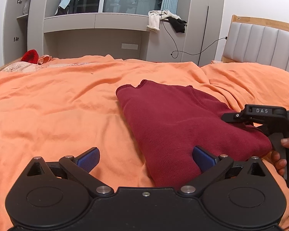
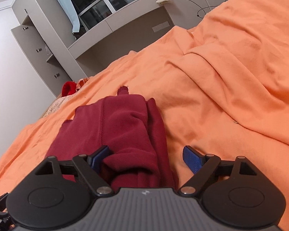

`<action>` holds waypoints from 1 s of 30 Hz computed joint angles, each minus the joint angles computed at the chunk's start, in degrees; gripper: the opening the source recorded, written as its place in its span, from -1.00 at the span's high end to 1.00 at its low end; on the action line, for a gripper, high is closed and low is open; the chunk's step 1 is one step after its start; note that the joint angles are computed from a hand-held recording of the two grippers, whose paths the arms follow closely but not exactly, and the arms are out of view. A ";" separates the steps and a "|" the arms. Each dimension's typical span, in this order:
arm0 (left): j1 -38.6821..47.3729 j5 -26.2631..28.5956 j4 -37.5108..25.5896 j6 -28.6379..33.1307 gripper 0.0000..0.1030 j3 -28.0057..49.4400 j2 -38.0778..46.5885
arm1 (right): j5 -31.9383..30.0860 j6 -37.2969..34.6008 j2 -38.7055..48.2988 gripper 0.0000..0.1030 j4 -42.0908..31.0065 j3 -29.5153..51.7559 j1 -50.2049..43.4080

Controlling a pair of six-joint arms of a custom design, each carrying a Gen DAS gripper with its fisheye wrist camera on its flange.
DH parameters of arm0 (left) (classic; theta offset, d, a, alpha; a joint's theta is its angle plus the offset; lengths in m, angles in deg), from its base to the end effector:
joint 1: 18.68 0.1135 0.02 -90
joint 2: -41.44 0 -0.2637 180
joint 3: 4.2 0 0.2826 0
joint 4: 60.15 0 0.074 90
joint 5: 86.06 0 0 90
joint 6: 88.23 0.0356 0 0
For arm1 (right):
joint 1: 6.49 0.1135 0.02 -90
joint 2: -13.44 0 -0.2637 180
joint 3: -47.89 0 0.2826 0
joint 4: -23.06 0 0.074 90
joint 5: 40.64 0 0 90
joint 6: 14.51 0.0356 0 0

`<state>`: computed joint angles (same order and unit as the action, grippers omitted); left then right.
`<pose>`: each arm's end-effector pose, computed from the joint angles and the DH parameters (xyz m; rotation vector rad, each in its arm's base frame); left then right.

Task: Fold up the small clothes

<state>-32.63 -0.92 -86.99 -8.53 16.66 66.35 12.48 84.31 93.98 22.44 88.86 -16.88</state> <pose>0.1528 -0.0348 0.1484 0.0165 2.1120 -0.1639 0.2722 -0.0282 0.1275 0.0309 2.1989 0.7107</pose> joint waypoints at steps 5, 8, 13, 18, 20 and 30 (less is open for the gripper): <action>4.45 5.65 -1.21 0.55 -0.99 -0.03 -3.40 | -0.53 -0.72 -0.76 -0.27 1.08 -0.91 0.30; 6.93 9.63 -1.72 0.51 -0.99 0.20 -4.97 | -1.03 -1.81 -1.61 -0.09 1.45 -1.47 0.73; 10.31 16.94 -0.08 0.00 -0.99 1.67 -1.73 | -1.77 -2.16 -1.09 -0.07 1.16 -1.33 0.33; 12.41 21.25 4.23 -0.63 -0.99 8.65 17.75 | -1.02 -2.27 0.08 -0.12 1.26 -0.90 0.91; 15.35 26.50 5.15 -1.41 -0.99 11.59 24.07 | -0.71 -2.26 0.53 -0.12 1.07 -0.42 1.18; 17.34 31.72 15.67 -2.20 -0.99 9.69 34.33 | -1.51 -1.72 1.86 -0.13 2.46 -0.30 0.85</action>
